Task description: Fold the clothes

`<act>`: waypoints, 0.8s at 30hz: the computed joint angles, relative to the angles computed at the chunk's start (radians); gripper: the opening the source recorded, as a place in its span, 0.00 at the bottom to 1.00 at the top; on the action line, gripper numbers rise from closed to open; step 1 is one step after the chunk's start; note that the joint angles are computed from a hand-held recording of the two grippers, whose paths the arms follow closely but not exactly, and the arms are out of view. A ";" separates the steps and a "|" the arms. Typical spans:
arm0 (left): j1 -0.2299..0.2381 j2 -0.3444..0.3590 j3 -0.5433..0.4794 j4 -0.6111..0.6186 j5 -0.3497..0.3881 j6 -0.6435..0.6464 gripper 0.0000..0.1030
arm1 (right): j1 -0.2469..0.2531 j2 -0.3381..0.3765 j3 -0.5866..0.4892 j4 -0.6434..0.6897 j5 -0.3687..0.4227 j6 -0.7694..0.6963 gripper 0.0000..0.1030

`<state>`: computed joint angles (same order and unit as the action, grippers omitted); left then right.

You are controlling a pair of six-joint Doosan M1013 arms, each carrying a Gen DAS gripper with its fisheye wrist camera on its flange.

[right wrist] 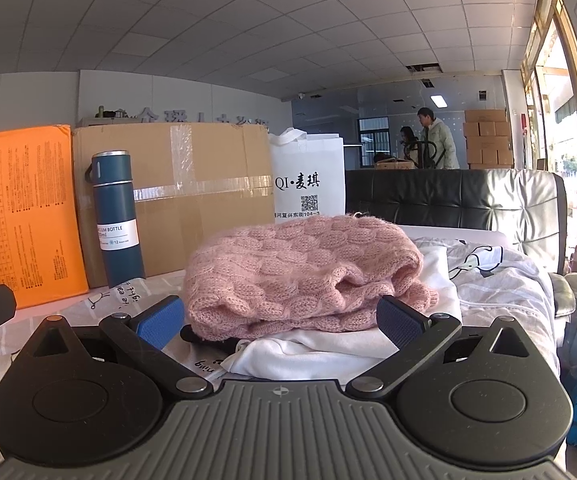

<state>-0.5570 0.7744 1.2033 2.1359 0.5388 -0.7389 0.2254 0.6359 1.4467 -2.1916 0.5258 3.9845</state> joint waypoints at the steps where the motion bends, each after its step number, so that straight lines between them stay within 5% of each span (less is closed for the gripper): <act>1: 0.000 0.000 0.000 -0.001 0.001 0.001 1.00 | 0.000 0.000 0.000 0.002 -0.001 -0.002 1.00; 24: 0.001 0.000 -0.001 -0.005 0.000 0.003 1.00 | -0.002 0.000 -0.003 0.013 -0.008 -0.004 1.00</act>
